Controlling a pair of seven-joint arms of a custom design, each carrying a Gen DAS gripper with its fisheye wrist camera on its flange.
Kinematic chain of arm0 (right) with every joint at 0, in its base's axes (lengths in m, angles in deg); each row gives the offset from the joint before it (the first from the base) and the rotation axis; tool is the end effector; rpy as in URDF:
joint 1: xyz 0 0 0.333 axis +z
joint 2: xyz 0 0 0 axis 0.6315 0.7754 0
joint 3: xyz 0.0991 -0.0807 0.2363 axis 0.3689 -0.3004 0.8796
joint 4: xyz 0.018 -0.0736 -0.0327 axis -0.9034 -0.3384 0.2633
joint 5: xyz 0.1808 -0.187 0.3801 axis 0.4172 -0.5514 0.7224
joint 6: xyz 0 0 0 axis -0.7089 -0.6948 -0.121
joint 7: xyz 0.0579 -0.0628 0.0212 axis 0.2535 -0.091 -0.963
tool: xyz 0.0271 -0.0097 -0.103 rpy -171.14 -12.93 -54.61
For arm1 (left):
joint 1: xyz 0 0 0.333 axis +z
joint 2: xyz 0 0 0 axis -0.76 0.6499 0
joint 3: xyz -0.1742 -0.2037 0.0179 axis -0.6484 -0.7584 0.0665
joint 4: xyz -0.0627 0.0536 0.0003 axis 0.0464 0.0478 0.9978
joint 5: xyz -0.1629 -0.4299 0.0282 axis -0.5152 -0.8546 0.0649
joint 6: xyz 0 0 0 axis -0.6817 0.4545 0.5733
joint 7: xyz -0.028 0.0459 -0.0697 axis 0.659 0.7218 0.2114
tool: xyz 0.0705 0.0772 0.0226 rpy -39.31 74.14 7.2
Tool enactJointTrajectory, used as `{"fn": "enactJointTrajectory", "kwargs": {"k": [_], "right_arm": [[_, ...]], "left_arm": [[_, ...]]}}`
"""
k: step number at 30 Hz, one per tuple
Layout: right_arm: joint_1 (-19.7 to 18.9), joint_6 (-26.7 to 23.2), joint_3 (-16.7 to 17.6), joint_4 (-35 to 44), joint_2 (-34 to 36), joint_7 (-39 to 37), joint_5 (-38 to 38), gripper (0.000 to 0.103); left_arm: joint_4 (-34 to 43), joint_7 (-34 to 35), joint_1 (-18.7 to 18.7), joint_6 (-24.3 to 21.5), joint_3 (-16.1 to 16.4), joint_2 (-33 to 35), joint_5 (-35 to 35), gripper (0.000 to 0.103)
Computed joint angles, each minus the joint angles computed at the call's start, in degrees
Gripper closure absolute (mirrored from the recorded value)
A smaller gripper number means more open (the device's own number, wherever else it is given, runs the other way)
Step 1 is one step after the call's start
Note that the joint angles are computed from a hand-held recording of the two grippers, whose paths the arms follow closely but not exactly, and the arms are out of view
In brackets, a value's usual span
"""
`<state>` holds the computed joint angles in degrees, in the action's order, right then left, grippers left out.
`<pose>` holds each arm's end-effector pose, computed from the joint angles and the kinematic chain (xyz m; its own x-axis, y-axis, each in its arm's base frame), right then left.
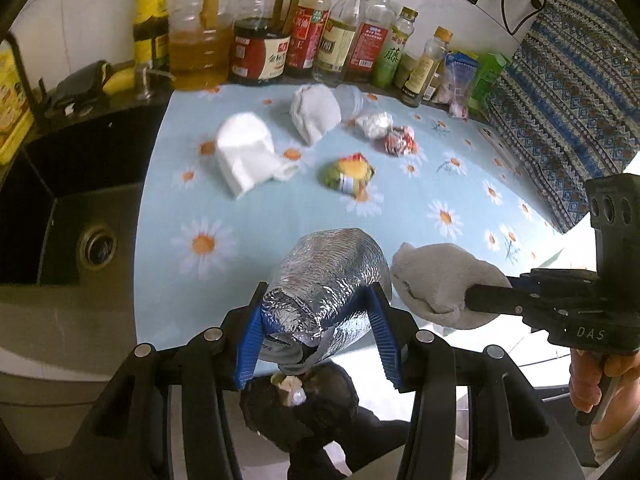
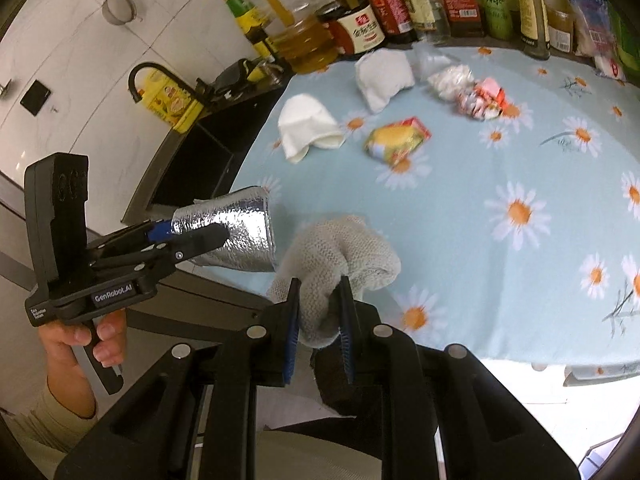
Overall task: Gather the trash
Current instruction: 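Carry the foil roll and grey cloth down over the trash bin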
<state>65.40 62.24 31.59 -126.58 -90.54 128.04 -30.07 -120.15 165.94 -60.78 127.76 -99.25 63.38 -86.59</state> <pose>0.3404 0.1523 0.6480 -0.2147 -0.8475 -0.4854 -0.8212 0.4257 -0.3801 0.4898 -0.2407 0.6466 -0.7416 -0.6257 0.2418 -0.6491 0.5782 -0.4944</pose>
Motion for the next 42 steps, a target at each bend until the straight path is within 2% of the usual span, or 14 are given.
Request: {"fn": "enactJointTrajectory", "kwargs": {"k": [10,19,31,42], "right_arm": [[3.8,-0.11,3.61,-0.85,0.45,5.9,1.52,0.083],[6.82,-0.91,4.7,-1.11,1.14,9.5,1.93,0.083],[9.23,-1.56,2.98,-4.25,2.07,9.67,4.75,0.083],[10.14,0.08,0.91,-8.76,2.42,8.39,9.11,0.083]], "left_arm": [[-8.84,3.42,1.46,-5.03,3.32,-8.71,-2.42,0.056],[-14.12,5.42,3.13,-9.13,3.91,-13.04,-2.09,0.056],[-18.52,4.27,4.58,-10.24,2.21,-14.2,1.24,0.056],[-20.53,1.11,4.73,-11.26,0.58,-11.69,5.34,0.056]]}}
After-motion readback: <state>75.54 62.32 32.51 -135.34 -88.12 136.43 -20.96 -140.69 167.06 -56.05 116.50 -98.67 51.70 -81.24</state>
